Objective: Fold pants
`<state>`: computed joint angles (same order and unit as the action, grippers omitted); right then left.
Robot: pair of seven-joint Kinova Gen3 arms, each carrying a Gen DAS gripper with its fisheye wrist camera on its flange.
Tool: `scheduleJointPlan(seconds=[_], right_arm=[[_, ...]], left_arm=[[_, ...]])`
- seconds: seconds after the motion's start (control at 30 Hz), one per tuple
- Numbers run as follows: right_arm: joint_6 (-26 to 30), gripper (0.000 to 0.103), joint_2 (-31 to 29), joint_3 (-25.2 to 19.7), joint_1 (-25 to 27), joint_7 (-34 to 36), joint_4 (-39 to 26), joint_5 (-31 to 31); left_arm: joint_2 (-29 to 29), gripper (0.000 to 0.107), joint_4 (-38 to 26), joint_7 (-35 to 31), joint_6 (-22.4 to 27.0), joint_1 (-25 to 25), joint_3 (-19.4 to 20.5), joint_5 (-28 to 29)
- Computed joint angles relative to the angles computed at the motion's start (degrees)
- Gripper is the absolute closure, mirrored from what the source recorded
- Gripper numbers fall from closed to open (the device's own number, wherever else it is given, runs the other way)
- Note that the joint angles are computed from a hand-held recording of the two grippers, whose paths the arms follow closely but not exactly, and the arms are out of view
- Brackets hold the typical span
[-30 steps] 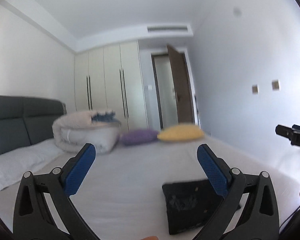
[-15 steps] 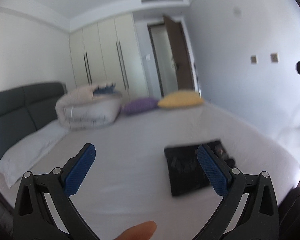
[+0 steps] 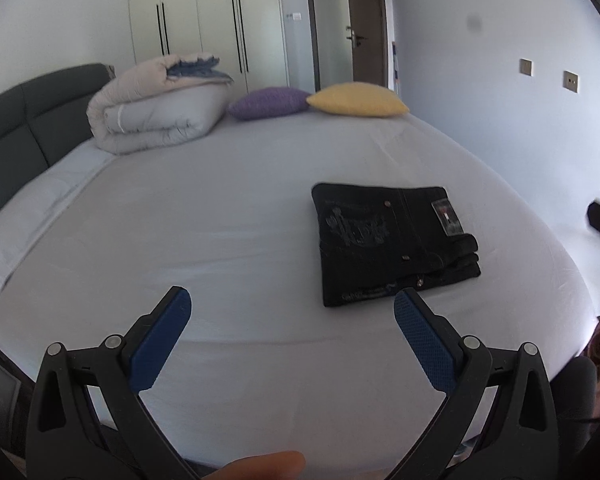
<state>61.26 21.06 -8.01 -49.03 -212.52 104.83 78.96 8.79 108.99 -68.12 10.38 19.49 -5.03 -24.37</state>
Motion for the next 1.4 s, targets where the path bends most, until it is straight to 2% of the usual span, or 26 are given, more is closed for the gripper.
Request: scheduleJointPlan(seconds=[0.07,0.17,0.33,0.77,1.4], right_arm=[[-2.18,0.0,0.67,-0.21,1.04,1.31,-0.55,-1.64],[-5.77,0.0,1.28,0.18,2.06,2.42,-0.96,-4.24],[-9.8,0.0,2.1,1.64,2.53,4.28,-1.61,-7.53],[-12.82,0.0,3.74,4.42,2.14,10.15,-3.88,-12.67],[-15.72,0.0,4.81,6.79,1.2,12.69,-4.85,-15.5]], left_arm=[[1.94,0.004,-0.71,-3.04,-0.47,-3.31,2.97,3.34],[3.76,0.004,-1.9,-6.63,0.33,-5.57,4.97,7.36],[6.24,0.004,-3.7,-8.87,1.18,-5.01,4.09,10.72],[8.16,0.004,-4.17,-9.46,1.04,-2.91,1.6,13.2],[9.52,0.004,-5.1,-10.52,1.53,-3.03,1.61,14.58]])
